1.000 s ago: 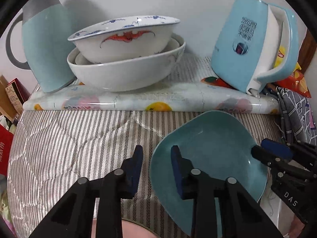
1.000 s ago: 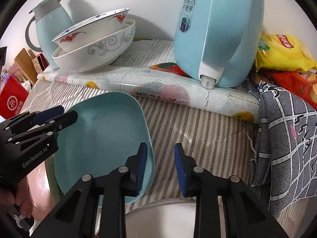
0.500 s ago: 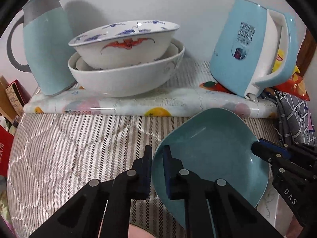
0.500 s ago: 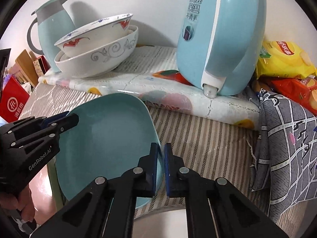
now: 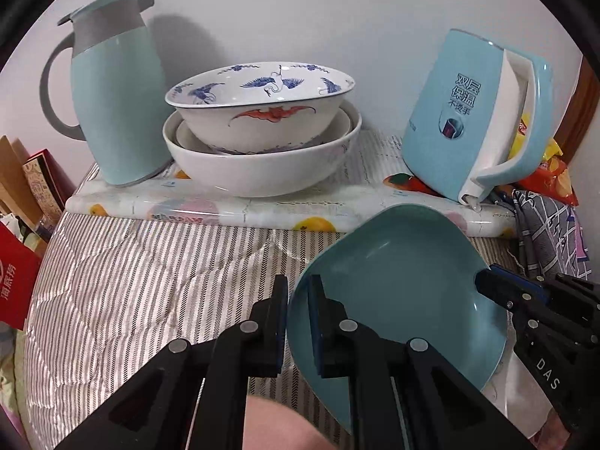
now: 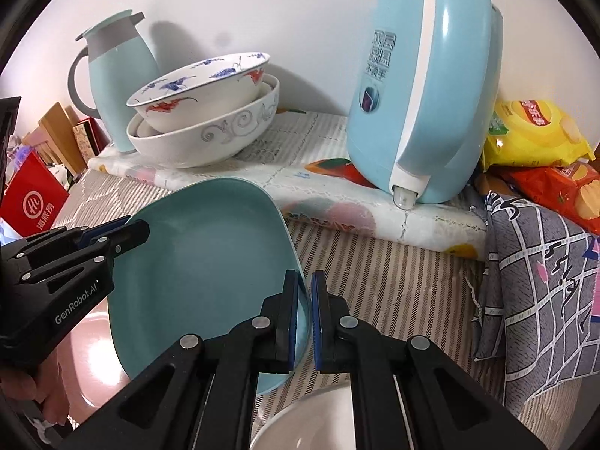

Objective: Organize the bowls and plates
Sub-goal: 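Lift the teal plate with the left gripper toward the plate stack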

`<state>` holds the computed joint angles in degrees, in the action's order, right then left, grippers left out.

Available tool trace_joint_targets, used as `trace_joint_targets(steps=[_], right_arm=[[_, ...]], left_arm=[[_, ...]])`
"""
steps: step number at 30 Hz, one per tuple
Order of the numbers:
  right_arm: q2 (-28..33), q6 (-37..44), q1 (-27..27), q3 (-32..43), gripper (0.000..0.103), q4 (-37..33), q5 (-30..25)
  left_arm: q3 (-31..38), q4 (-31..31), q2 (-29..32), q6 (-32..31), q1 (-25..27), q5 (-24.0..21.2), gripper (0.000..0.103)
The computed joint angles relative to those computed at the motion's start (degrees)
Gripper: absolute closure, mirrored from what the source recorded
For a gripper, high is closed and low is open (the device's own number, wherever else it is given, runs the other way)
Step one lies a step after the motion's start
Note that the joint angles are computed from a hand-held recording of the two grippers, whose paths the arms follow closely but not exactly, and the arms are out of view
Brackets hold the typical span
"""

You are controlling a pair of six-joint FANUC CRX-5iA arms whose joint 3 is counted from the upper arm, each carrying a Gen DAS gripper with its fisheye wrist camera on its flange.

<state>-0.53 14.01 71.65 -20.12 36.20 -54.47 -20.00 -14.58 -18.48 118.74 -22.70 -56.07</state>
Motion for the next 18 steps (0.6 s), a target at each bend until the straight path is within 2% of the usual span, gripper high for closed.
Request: trace_joint_targets(steps=[18], right_arm=[[-1.6, -2.6, 5.5, 0.9, 0.096, 2.5, -3.8]], left_arm=[[-1.2, -1.8, -7.7, 2.9, -1.1, -5.0, 0.092]])
